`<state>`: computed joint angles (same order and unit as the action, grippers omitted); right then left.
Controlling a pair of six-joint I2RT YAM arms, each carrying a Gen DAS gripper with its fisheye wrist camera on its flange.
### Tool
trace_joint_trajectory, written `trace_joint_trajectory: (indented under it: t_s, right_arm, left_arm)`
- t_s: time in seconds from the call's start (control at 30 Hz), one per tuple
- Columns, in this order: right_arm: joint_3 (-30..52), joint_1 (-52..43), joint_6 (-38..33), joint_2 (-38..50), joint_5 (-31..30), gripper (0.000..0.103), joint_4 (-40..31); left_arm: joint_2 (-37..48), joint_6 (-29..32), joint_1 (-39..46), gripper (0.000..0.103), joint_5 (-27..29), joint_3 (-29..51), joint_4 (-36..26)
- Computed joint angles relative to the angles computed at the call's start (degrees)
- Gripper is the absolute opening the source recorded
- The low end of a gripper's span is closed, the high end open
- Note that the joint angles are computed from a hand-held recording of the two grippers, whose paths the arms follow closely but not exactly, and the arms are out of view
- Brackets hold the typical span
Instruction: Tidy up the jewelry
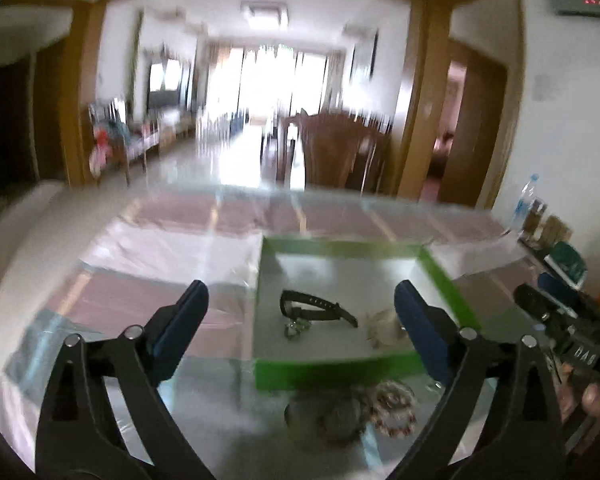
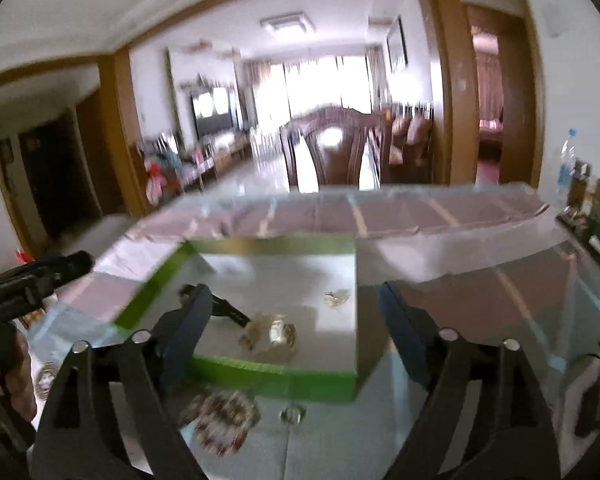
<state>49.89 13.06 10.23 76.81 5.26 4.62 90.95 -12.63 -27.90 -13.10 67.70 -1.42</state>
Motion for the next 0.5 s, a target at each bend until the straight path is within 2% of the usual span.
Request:
trace_joint_trajectory:
  t_s: [0.1,0.2,0.33,0.5]
  right_arm:
    - [-9.4,2.5,0.7,-13.2,2.7,0.095,-1.6]
    - [-14.4,5.8,3.3,-20.4,5.3,0.095,-6.1]
    - [-20.5,14.0,7.3,-27.7,11.9,0.095,-10.0]
    - [-24.8,21.9,11.6,-29.6,17.4,0.095,-11.3]
  left_arm:
    - [-11.9,1.2,-4.9,0.096,-6.1,-12.3,3.3]
    - [-19.6,-2.3,-9.8,0.097,-9.3,-20.6,1.1]
    - [-22.6,-9.4,-14.9,0.097,-14.0,-26.9,-1.8]
    - [-21.5,-14.2,-17.9,0.097,-16.0,-29.9,-4.2]
